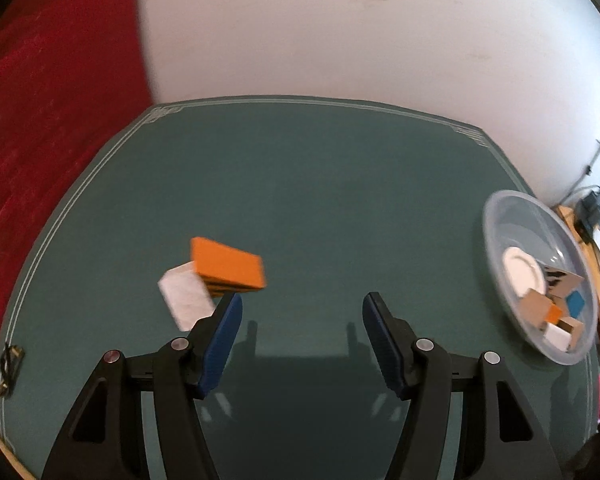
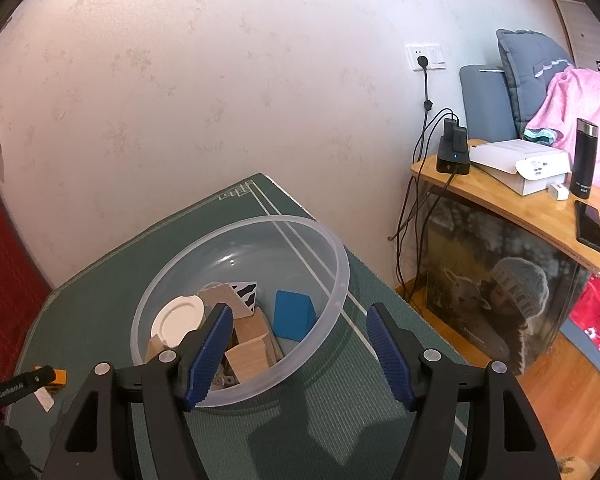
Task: Organize rigid objects
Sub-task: 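Move the left gripper back toward the orange wedge and white tile, then grasp the white tile with the left gripper and lift it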
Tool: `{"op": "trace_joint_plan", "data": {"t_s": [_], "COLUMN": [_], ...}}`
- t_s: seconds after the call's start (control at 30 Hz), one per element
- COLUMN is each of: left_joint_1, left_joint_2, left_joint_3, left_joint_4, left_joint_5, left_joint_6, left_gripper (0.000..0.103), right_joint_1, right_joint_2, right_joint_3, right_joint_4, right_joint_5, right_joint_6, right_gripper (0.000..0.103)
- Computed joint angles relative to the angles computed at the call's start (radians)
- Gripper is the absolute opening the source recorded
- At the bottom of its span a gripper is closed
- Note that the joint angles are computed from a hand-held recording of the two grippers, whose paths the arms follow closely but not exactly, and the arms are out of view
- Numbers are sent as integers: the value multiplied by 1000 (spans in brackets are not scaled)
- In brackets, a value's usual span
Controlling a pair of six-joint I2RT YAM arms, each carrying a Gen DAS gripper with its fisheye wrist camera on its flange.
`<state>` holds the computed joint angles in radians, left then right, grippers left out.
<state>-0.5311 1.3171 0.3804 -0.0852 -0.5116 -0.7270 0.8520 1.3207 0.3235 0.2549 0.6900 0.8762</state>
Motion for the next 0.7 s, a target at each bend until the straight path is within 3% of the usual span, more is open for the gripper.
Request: {"op": "trace_joint_plan", "data": {"t_s": [0.37, 0.7], "left_joint_1": [198, 302], "left_joint_2": [-102, 42], "left_joint_3": [-96, -68], "left_joint_4": [-8, 95], "left_joint_5": [54, 106], "left_joint_6": [7, 71], "left_gripper": [64, 64], "right_joint_1": [6, 11], "right_joint_2": [9, 7], "right_joint_3": [-2, -4], "right_joint_4": [13, 12], "right_joint_5": [11, 14], "right_joint_6": [-8, -8], "right_gripper": [73, 73]}}
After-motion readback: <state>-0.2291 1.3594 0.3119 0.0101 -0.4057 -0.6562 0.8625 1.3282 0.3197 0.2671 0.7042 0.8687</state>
